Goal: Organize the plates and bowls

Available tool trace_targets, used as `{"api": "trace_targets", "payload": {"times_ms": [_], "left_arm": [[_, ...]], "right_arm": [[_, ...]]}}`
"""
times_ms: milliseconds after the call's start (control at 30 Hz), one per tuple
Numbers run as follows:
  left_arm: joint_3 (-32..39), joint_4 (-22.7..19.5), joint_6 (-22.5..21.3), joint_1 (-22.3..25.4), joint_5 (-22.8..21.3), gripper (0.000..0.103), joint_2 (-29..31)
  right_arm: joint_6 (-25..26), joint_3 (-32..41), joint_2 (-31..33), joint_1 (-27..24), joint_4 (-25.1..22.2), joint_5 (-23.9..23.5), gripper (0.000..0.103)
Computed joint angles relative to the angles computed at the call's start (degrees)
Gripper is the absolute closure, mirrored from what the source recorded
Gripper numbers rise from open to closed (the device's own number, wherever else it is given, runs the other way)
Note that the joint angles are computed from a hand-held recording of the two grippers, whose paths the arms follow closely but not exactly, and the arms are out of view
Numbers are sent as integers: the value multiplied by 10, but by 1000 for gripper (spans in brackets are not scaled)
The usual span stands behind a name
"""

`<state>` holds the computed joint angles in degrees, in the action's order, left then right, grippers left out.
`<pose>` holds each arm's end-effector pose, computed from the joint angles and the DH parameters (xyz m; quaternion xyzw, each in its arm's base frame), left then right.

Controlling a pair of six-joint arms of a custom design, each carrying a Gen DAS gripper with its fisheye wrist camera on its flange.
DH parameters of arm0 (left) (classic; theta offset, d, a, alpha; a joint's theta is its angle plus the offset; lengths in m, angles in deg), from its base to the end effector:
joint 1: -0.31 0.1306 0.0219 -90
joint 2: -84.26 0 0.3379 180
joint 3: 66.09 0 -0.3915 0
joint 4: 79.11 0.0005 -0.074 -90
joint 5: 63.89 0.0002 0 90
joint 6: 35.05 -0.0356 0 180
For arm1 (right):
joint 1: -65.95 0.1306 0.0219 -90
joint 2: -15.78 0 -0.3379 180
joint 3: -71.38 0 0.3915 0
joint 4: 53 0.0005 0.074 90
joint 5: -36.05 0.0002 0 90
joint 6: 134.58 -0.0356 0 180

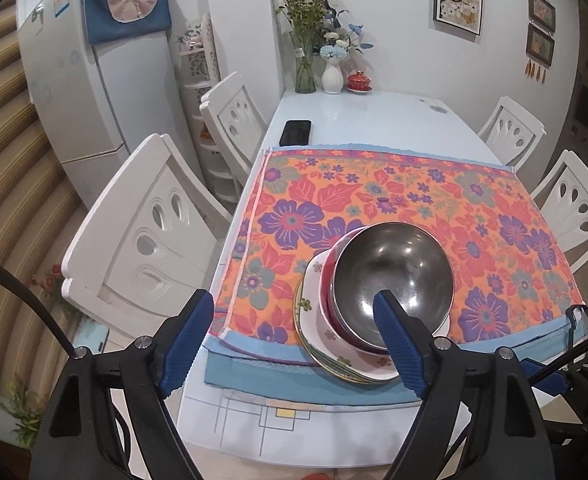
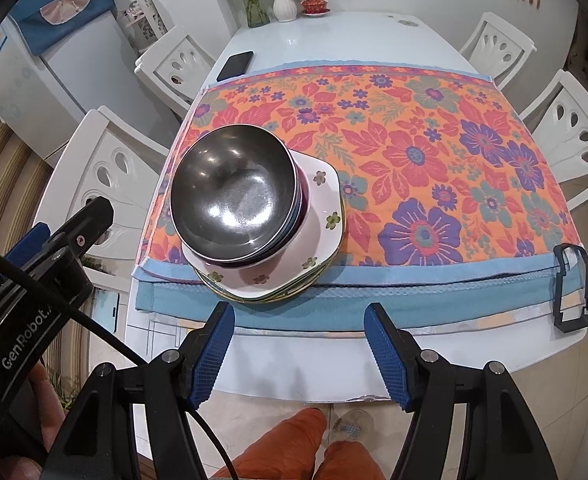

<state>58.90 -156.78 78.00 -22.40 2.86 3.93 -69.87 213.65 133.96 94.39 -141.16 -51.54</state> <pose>0.4642 -0.1796 0.5465 -0.0678 0.9269 0.0528 0.3653 0.5168 0.2776 0.4896 -0.0221 0.9741 0.0831 0.2094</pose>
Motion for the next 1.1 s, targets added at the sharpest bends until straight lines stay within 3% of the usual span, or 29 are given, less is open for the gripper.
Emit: {"api": "trace_targets", "payload": {"times_ms": [233, 467, 667, 1100], "left_arm": [[44, -28, -4, 15, 30, 22, 32], [105, -59, -21, 21, 27, 22, 72], [137, -57, -51, 25, 23, 22, 95], [167, -48, -80, 28, 65, 22, 121]], "right_arm": [[-3, 32, 25, -3, -9, 2, 38], [-12, 94, 67, -8, -26, 4, 38], [-30, 138, 95, -11, -36, 7, 38], [-67, 172, 120, -17, -56, 25, 38]]}}
